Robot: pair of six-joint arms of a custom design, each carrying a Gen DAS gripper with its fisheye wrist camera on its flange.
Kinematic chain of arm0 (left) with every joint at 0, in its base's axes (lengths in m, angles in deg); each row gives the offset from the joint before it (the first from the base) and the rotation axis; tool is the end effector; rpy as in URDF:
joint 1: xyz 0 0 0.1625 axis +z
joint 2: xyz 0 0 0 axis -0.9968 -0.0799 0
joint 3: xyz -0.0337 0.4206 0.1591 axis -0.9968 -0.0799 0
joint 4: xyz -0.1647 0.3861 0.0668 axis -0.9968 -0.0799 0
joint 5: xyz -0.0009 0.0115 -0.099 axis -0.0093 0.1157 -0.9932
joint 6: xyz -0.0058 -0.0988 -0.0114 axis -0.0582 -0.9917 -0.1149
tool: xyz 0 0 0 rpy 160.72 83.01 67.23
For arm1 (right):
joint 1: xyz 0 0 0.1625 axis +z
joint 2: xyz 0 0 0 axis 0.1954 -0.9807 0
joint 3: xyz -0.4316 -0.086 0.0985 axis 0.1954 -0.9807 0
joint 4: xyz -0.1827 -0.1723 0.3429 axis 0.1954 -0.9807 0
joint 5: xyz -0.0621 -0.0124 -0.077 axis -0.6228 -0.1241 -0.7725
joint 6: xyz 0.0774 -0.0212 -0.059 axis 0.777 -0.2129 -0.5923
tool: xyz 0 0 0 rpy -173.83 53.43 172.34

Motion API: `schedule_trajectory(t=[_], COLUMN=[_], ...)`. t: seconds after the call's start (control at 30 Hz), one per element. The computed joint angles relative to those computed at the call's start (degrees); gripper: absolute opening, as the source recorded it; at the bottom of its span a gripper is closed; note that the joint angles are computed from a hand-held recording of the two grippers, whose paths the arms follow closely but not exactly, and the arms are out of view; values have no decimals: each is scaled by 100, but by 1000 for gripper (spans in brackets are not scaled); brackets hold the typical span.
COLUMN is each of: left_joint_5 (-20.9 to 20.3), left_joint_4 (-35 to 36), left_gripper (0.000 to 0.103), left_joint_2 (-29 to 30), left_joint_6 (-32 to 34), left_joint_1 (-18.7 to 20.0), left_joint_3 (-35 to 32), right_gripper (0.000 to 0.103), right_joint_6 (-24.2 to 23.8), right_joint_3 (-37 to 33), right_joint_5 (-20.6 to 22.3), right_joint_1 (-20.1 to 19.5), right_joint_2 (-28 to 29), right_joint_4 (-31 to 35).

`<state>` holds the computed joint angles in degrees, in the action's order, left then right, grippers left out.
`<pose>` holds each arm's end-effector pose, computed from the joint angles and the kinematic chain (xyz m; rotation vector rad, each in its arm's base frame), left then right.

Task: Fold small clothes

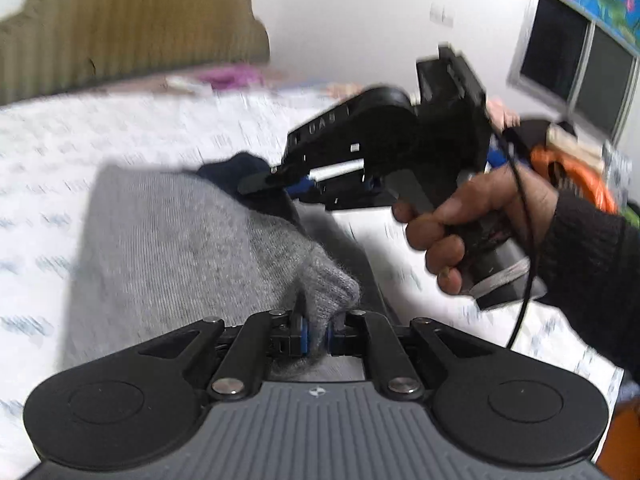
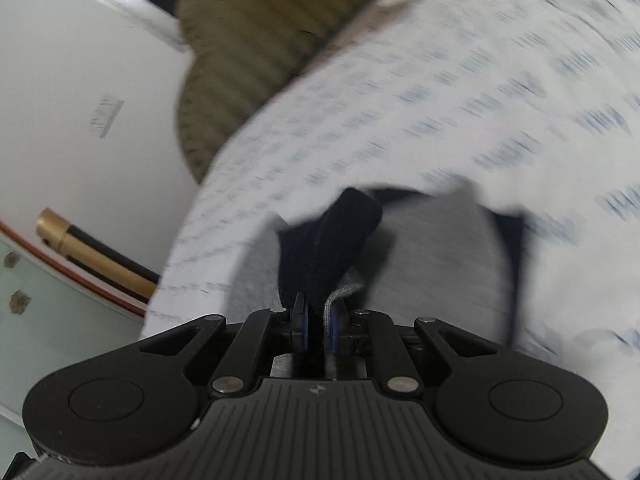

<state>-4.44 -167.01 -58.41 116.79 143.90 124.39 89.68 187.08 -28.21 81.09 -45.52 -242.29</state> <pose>-0.1080 -0.4425 0.2044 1.5477 2.6272 -0.4756 0.1384 -0.4190 0.1578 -0.3108 -2.8171 1.3372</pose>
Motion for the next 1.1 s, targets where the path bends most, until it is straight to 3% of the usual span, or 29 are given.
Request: schedule_trajectory(t=[0.1, 0.17, 0.27, 0.33, 0.4, 0.43, 0.47, 0.67, 0.8, 0.87, 0.93, 1.03, 1.07, 1.1], left_joint_5=[265, 318, 431, 559, 676, 708, 709, 303, 355, 404, 259, -345, -635, -919], left_joint_4=[-74, -53, -145, -311, -413, -422, -417, -404, -422, -496, -417, 273, 619, 939], left_gripper=[8, 8, 8, 8, 8, 8, 8, 8, 8, 8, 8, 29, 46, 70], left_joint_2=[80, 128, 76, 10, 7, 14, 56, 101, 349, 537, 460, 138, -19, -164], left_joint_6=[40, 62, 38, 62, 42, 5, -18, -55, -11, 58, 221, 509, 635, 763], left_joint_1=[-51, -35, -210, -411, -575, -624, -625, -649, -715, -655, -606, -410, -306, -196], left_joint_3=[124, 57, 195, 396, 488, 498, 470, 397, 463, 451, 424, 224, 124, 22], right_gripper=[19, 31, 57, 60, 39, 13, 14, 9, 9, 11, 17, 39, 44, 45], right_joint_6=[163, 278, 350, 375, 249, 137, 52, -495, -343, -320, -105, 170, 155, 99], right_joint_3=[182, 222, 57, -144, -344, -438, -482, -118, 45, 40, 83, 104, 84, 45], right_joint_5=[466, 767, 820, 781, 683, 542, 508, 440, 282, 108, 254, 489, 532, 465], right_joint_1=[-339, -514, -567, -553, -531, -478, -450, -260, -601, -708, -813, -833, -803, -733], right_joint_2=[240, 289, 291, 250, 277, 239, 216, -231, -428, -266, -23, 84, 99, 64], right_joint_4=[-500, -731, -707, -448, -224, 74, 240, -416, -302, -217, -573, -892, -929, -821])
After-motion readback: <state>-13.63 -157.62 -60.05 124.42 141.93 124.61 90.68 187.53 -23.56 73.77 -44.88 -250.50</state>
